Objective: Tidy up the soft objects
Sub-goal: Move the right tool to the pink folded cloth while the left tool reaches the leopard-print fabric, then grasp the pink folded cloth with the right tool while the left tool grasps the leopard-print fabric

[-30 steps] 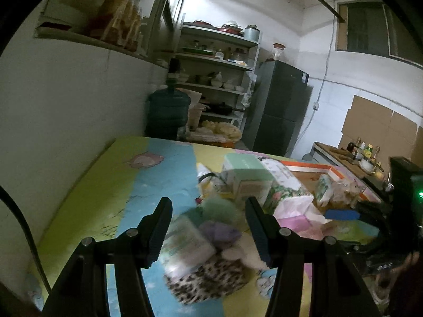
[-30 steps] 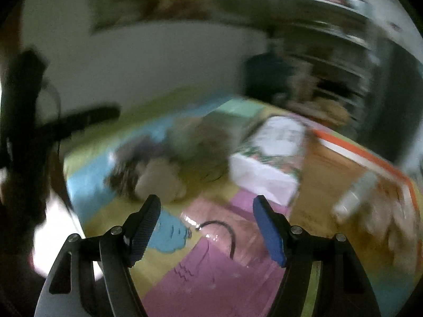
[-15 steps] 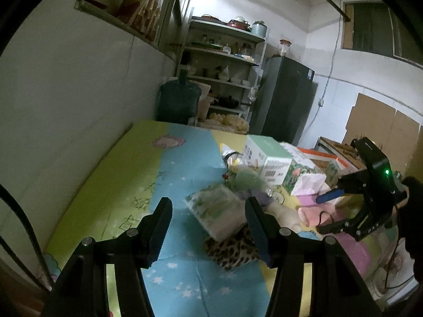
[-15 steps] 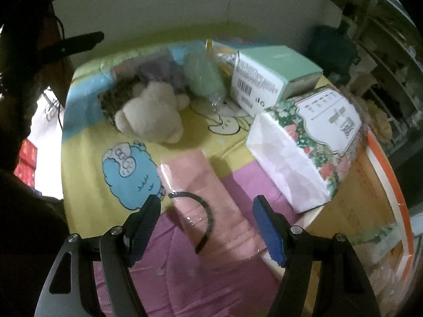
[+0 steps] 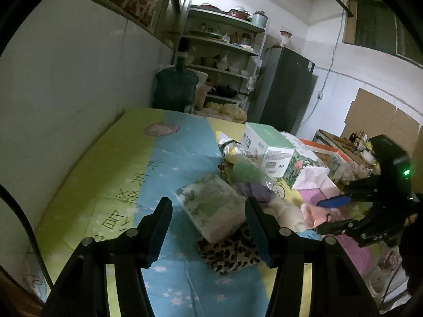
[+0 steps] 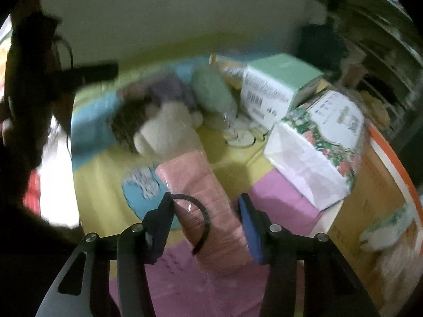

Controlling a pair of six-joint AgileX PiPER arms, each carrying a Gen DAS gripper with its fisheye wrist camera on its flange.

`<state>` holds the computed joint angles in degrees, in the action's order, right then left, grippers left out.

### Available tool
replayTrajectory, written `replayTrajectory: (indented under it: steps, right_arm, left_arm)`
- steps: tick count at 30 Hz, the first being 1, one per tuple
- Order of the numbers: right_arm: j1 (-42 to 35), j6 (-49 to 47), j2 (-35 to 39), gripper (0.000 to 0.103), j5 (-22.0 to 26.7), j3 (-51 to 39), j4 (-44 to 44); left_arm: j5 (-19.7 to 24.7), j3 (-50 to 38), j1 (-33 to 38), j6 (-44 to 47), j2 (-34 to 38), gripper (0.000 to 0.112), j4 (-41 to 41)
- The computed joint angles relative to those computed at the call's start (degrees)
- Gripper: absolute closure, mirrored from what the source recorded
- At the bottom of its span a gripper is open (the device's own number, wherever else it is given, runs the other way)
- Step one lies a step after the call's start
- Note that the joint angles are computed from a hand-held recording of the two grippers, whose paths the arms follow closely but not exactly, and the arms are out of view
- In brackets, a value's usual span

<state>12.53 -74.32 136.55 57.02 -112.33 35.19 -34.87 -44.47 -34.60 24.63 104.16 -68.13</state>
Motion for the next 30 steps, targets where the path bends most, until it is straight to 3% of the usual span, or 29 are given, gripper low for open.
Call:
replayTrajectory:
  steps: [5, 9, 14, 18, 21, 24, 25, 26, 27, 30]
  right_arm:
    - [-2.1, -3.5, -8.4, 0.053, -8.4, 15.5, 15.5]
    - [-3.0, -8.7, -12.2, 0.053, -10.4, 24.0, 25.1]
    - [-5.0, -7.2, -11.6, 0.053, -7.5, 24.4, 26.4]
    - [-5.2, -7.4, -11.4, 0.053, -7.5, 25.2, 26.9]
    - [-5.4, -8.8, -11.4, 0.053, -7.6, 26.3, 28.1]
    - [-5.7, -8.8, -11.6, 0.053, -7.5, 26.7, 28.4]
    - [-5.8, -8.7, -11.4, 0.053, -7.5, 26.4, 28.4]
    - [-5.8, -8.5, -11.2, 0.052, -7.5, 26.3, 28.4]
    - [-5.9, -8.4, -11.0, 0.052, -7.4, 26.2, 28.4]
    - [-5.9, -8.2, -10.6, 0.052, -7.3, 26.0, 28.6]
  left_arm:
    - [1.4, -1.9, 0.6, -0.6, 2.1, 0.055, 0.3]
    - [2.5, -1.1, 0.1, -5.2, 2.6, 0.055, 7.8]
    - [2.5, 1.7, -2.4, -10.8, 2.6, 0.055, 14.3]
    - [3.5, 0.9, -2.1, -10.9, 4.6, 0.055, 11.4]
    - [4.8, 0.2, -0.8, -15.0, 6.2, 0.055, 13.8]
    - [3.8, -0.4, -1.8, -14.4, 6.9, 0.056, 12.0]
    - [3.5, -0.9, -2.3, -12.7, 7.1, 0.059, 10.2]
    - [3.4, -1.5, -2.7, -10.5, 7.4, 0.073, 8.0]
    - [2.9, -2.1, -3.2, -7.7, 7.8, 0.096, 5.2]
    - [2.7, -2.7, -3.4, -6.6, 8.2, 0.106, 4.3]
